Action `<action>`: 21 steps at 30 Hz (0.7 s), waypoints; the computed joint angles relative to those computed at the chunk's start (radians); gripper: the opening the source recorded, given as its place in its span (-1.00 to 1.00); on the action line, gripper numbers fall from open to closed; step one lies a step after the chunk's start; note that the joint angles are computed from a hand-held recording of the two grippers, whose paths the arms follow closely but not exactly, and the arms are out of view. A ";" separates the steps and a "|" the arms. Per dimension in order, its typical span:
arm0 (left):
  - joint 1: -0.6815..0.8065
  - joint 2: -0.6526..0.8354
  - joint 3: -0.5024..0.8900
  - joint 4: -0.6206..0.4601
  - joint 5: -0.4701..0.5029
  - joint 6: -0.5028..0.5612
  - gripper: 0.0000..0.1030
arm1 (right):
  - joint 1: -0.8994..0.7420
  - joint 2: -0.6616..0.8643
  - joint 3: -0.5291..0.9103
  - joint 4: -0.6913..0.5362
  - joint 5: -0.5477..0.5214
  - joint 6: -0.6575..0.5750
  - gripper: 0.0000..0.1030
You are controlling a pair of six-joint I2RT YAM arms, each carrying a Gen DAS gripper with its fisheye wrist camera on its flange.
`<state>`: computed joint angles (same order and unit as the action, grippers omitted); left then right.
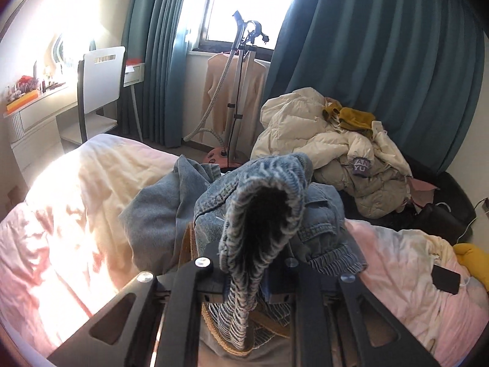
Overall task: Fold clothes
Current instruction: 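Grasp the denim trousers' leg cuff with the left gripper and lift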
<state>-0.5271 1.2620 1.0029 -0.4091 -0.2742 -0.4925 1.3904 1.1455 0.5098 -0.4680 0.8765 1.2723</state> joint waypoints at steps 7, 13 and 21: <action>-0.220 -0.389 -0.160 -0.220 -0.109 -0.162 -0.72 | 0.092 -0.101 0.005 -0.125 0.077 0.115 1.00; -0.493 -0.655 -0.320 -0.385 -0.270 -0.448 -0.72 | 0.185 -0.126 0.033 -0.197 0.122 0.173 1.00; -0.591 -0.874 -0.521 -0.486 -0.329 -0.663 -0.72 | 0.229 -0.222 0.016 -0.093 0.098 0.098 1.00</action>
